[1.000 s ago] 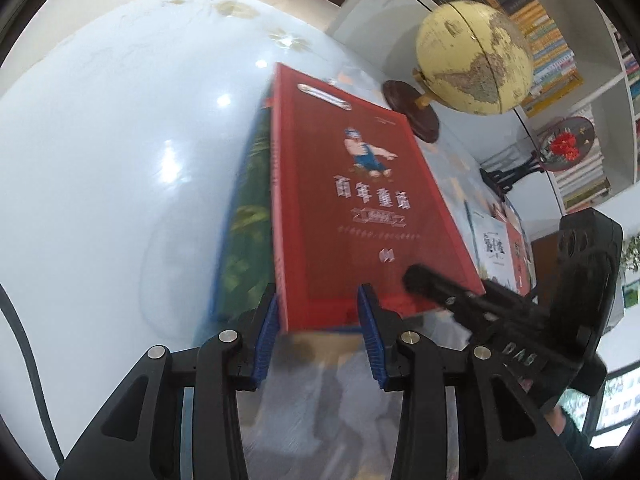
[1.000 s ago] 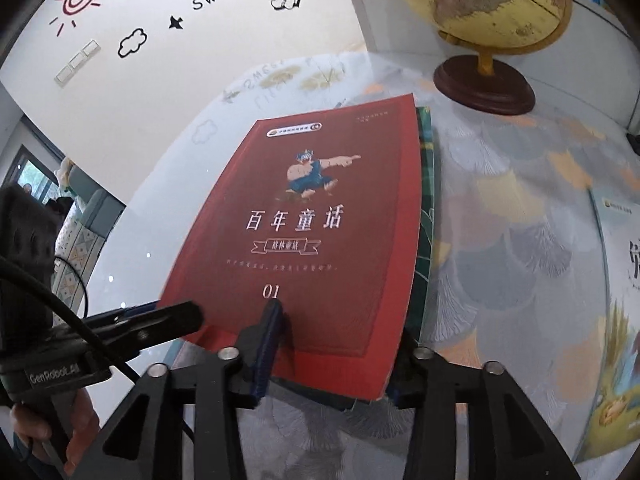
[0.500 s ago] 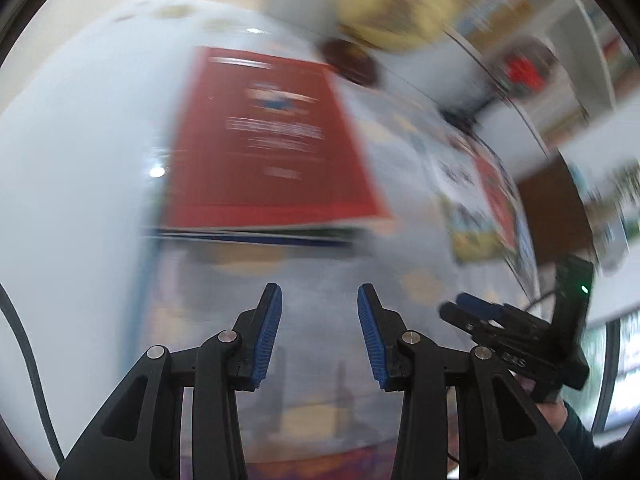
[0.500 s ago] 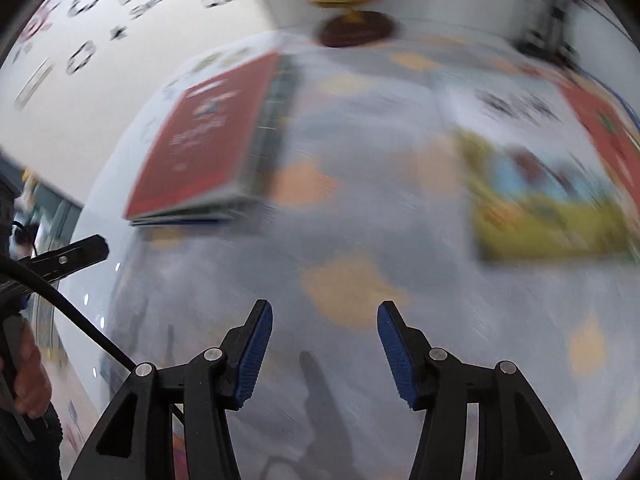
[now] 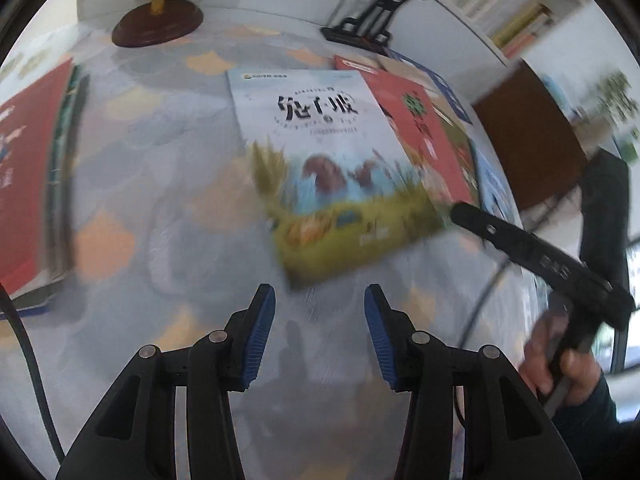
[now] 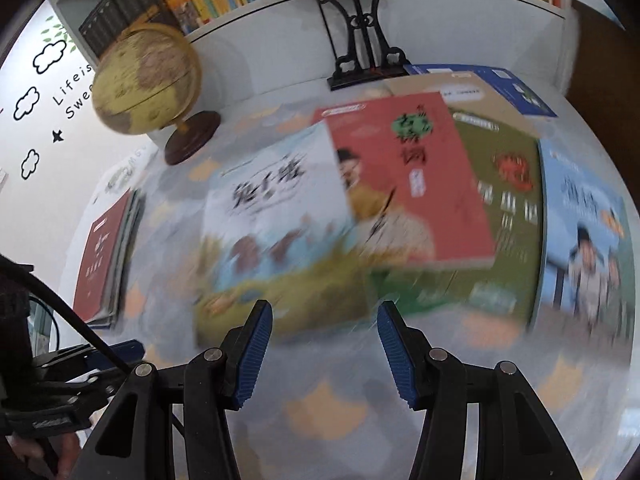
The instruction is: Organize books
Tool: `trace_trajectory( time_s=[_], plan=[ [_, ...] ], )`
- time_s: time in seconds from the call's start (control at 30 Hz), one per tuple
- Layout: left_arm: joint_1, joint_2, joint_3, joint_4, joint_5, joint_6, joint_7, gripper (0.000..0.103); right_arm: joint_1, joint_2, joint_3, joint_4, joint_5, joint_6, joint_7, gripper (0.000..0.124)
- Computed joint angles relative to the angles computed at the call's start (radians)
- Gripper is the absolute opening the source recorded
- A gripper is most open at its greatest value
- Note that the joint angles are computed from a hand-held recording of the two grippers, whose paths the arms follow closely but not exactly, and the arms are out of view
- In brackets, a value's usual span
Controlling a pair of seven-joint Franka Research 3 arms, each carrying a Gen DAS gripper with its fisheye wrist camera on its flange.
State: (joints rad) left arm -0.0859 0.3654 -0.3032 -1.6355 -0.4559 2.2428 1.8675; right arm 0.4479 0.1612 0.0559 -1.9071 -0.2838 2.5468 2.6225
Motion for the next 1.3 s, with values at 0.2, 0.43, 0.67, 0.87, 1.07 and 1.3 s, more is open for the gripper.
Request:
trace_trajectory(
  time_s=[0.2, 0.43, 0.67, 0.87, 1.07, 1.3],
  plan=[
    [-0.09, 0.041, 0.029, -0.031, 0.12, 0.234, -0.287, 0.044, -0.072, 0.043, 0.019, 0.0, 0.177, 0.104, -0.373, 0.039],
    [-0.079, 0.027, 0.008, -0.07, 0.19, 0.286, -0.401, 0.044, -0.059, 0.124, -0.002, 0.063, 0.225, 0.092, -0.513, 0.038],
    [-0.086, 0.05, -0.005, -0.041, 0.244, 0.288, -0.453, 0.049, -0.063, 0.136, -0.001, 0.056, 0.327, 0.139, -0.61, 0.038],
    [-0.082, 0.053, -0.046, -0.04, 0.212, 0.272, -0.366, 0.064, -0.046, 0.126, -0.009, 0.04, 0.333, 0.151, -0.619, 0.039],
    [-0.051, -0.056, -0.083, -0.183, 0.064, 0.295, -0.323, 0.064, -0.06, 0.07, 0.009, -0.024, 0.405, 0.137, -0.63, 0.038],
    [-0.085, -0.215, -0.093, -0.341, -0.169, 0.295, -0.17, 0.065, -0.072, -0.201, 0.026, -0.333, 0.429, 0.141, -0.501, 0.044]
  ],
)
